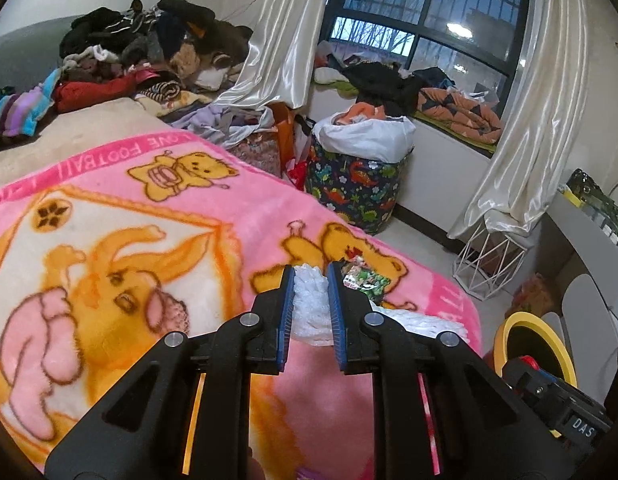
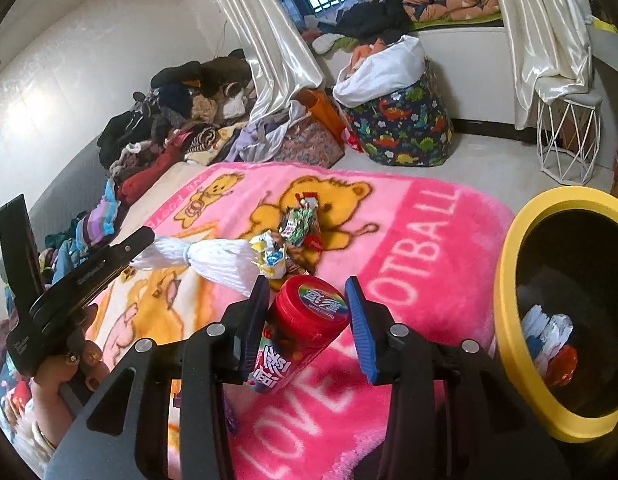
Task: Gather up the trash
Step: 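Carry the tissue and red tube over the yellow bin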
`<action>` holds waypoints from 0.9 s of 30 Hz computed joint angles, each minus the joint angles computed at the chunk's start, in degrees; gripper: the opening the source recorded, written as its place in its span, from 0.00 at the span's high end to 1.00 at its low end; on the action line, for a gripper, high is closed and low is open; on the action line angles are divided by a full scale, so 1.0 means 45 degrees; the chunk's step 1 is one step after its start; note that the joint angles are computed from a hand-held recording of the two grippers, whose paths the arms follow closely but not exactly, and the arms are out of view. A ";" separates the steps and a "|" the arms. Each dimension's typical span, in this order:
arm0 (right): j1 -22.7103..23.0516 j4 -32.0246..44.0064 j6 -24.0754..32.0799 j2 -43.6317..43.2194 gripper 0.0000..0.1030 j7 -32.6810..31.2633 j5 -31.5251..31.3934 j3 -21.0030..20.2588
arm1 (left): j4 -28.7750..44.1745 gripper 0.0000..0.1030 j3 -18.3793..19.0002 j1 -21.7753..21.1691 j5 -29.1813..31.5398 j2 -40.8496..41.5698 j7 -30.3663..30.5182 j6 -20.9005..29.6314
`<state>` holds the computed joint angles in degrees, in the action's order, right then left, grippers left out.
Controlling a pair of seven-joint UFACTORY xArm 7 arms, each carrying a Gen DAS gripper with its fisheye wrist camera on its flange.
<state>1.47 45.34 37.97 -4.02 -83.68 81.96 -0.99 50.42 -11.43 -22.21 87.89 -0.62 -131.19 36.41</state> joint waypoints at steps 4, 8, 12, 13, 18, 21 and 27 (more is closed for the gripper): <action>-0.0134 0.0074 0.0103 -0.0051 0.64 -0.0033 0.0073 -0.0136 | 0.0214 0.89 -0.0070 -0.0096 -0.0015 0.0075 0.0218 0.0079; -0.0357 0.0141 0.0264 -0.0143 0.64 -0.0058 0.0140 -0.0318 | 0.0591 0.89 -0.0138 -0.0284 -0.0016 0.0300 0.0533 0.0203; -0.0605 0.0234 0.0354 -0.0182 0.64 -0.0056 0.0288 -0.0470 | 0.0994 0.89 -0.0113 -0.0464 0.0021 0.0601 0.0804 0.0193; -0.0686 0.0302 0.0373 -0.0144 0.64 -0.0042 0.0334 -0.0530 | 0.1116 0.89 -0.0108 -0.0520 0.0035 0.0692 0.0884 0.0184; -0.1056 0.0573 0.0468 0.0060 0.64 -0.0032 0.0504 -0.0686 | 0.1466 0.89 -0.0053 -0.0760 -0.0024 0.0909 0.1190 0.0202; -0.1340 0.0733 0.0550 0.0134 0.64 0.0043 0.0591 -0.0816 | 0.1594 0.89 -0.0020 -0.0854 -0.0033 0.0922 0.1295 0.0153; -0.1931 0.1247 0.0779 0.0542 0.64 0.0243 0.0760 -0.1036 | 0.1849 0.89 -0.0063 -0.1055 -0.0094 0.0969 0.1659 0.0341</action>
